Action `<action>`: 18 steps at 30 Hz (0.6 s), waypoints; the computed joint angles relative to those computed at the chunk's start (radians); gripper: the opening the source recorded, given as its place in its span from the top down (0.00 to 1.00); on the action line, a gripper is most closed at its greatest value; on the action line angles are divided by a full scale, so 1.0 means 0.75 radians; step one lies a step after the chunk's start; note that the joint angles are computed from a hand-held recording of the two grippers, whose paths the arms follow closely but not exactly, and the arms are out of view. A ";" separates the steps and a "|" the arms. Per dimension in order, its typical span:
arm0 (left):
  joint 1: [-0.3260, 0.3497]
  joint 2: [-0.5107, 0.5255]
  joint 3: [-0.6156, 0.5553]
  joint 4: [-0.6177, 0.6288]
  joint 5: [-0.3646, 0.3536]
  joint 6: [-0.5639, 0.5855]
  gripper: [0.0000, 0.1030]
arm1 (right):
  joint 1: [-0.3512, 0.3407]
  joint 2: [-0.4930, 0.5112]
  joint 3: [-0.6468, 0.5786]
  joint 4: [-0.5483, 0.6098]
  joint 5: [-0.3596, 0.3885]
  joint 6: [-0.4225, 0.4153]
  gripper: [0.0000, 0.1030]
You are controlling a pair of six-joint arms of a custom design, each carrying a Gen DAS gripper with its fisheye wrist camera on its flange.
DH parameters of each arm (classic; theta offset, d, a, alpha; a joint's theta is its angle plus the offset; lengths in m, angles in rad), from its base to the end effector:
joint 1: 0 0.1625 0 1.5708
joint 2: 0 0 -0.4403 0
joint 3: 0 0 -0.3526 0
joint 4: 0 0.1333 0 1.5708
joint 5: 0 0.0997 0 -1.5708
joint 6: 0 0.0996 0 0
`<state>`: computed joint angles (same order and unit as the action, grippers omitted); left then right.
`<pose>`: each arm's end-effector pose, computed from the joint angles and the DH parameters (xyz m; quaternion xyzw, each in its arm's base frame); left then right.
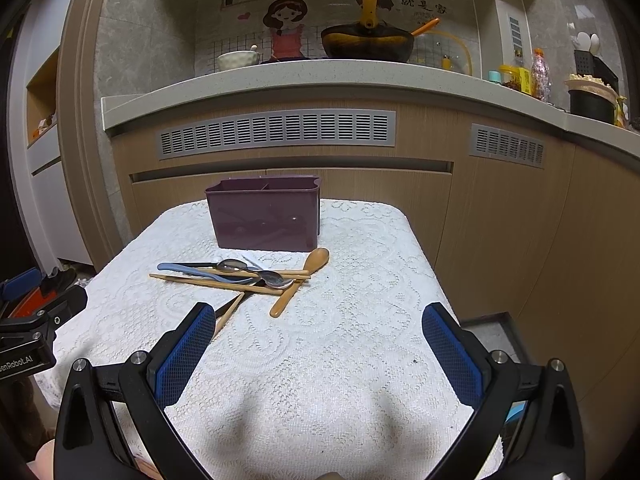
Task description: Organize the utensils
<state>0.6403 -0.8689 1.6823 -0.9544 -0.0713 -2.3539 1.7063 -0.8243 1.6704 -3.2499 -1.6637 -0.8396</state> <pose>-0.2888 -0.5053 0.1428 -0.0227 0.7103 -0.5475 0.4418 0.2139 -0.6503 0.2288 0.4114 -0.8159 0.3647 0.1792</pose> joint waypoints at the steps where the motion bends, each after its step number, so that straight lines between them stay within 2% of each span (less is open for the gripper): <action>1: 0.001 -0.001 0.001 -0.004 0.000 0.003 0.00 | 0.000 0.001 -0.001 0.001 -0.001 0.000 0.00; 9: 0.008 -0.010 0.026 -0.110 0.001 0.097 0.00 | 0.001 0.001 -0.001 0.002 -0.003 -0.001 0.00; 13: 0.022 -0.027 0.070 -0.325 0.008 0.293 0.00 | 0.005 0.017 -0.024 0.005 -0.006 -0.009 0.00; 18: 0.051 -0.047 0.143 -0.709 0.010 0.627 0.00 | 0.013 0.044 -0.065 0.006 -0.017 -0.023 0.00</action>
